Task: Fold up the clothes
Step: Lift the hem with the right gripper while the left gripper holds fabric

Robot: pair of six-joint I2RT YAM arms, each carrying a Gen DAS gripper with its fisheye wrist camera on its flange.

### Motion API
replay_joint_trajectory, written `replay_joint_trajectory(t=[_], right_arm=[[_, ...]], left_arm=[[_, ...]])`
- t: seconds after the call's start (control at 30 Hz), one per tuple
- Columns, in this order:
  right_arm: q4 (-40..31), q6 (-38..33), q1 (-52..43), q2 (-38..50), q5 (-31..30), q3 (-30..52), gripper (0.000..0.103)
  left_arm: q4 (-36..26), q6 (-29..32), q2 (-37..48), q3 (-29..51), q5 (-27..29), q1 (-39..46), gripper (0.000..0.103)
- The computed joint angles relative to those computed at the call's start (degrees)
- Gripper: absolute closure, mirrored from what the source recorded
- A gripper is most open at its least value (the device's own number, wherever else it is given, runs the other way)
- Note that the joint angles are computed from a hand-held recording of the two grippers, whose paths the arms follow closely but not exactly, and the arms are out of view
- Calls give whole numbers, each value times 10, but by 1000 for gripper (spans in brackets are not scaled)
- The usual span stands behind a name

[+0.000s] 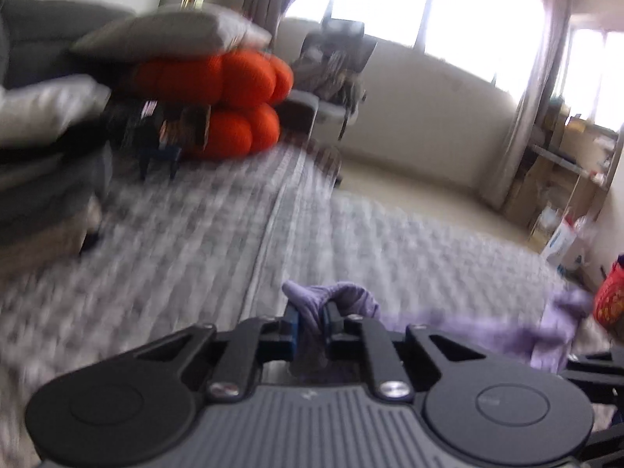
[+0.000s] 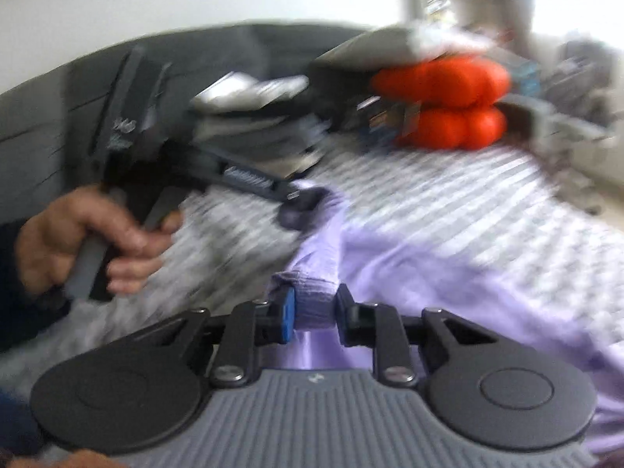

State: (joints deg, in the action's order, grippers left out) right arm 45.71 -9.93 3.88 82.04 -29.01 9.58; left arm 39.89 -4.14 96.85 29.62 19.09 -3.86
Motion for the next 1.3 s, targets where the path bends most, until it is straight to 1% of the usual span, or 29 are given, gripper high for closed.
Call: replay_joint_trajectory(t=[0.03,0.13,0.17,0.23,0.33,0.4,0.43,0.47,0.53,0.57,0.6,0.63,0.67,0.7,0.8,0.87,0.9,0.93,0.97,1.07,1.23,1.3], right_arm=[[45,28,3,1,14,-8,79],[139,98,-22,-25,-15,-23,79],[164,120,-21,-34,-18,-24,79],[185,150,-7,-31,-23,-5,78],[144,141,37,27,-7,57,78],[105,126,67,98,2,105,78],[77,129,76,138,-10,135,78],[44,133,84,177,-25,168,77],[-14,149,103,243,-43,219,77],[-37,149,115,265,-45,239,77],[-37,139,120,266,-42,235,77],[-35,129,124,264,-38,229,77],[-32,118,128,263,-35,222,77],[-30,107,132,262,-31,216,77],[-8,97,108,219,-10,177,74],[-3,99,85,190,-2,151,68],[-2,92,69,179,-2,139,67],[0,85,52,168,-3,126,67],[7,82,39,158,1,112,65],[23,72,-10,118,4,63,60],[40,87,-85,105,-16,37,60],[44,90,-114,102,-32,30,60]], left_arm=[[7,-10,0,19,6,-2,92],[38,-39,6,73,20,-8,91],[53,-38,9,81,14,-13,91],[65,-20,20,94,-7,-20,91],[80,14,41,106,-44,-28,91],[86,47,71,105,-96,-29,84],[81,63,88,109,-122,-28,76],[65,70,105,118,-138,-23,72],[19,53,129,138,-141,0,72],[5,42,137,144,-133,14,72],[1,31,138,143,-122,28,72],[0,21,137,140,-112,42,68],[-3,13,134,137,-101,52,60],[-8,6,128,132,-89,59,59],[-23,-12,104,114,-53,74,59],[-15,-7,76,76,-19,60,56],[-7,1,66,59,-9,51,54],[1,10,56,43,-6,38,49],[13,20,48,24,-9,23,47],[30,42,41,-7,-46,-26,47],[31,72,68,-2,-85,-68,47],[21,74,81,7,-89,-66,49]])
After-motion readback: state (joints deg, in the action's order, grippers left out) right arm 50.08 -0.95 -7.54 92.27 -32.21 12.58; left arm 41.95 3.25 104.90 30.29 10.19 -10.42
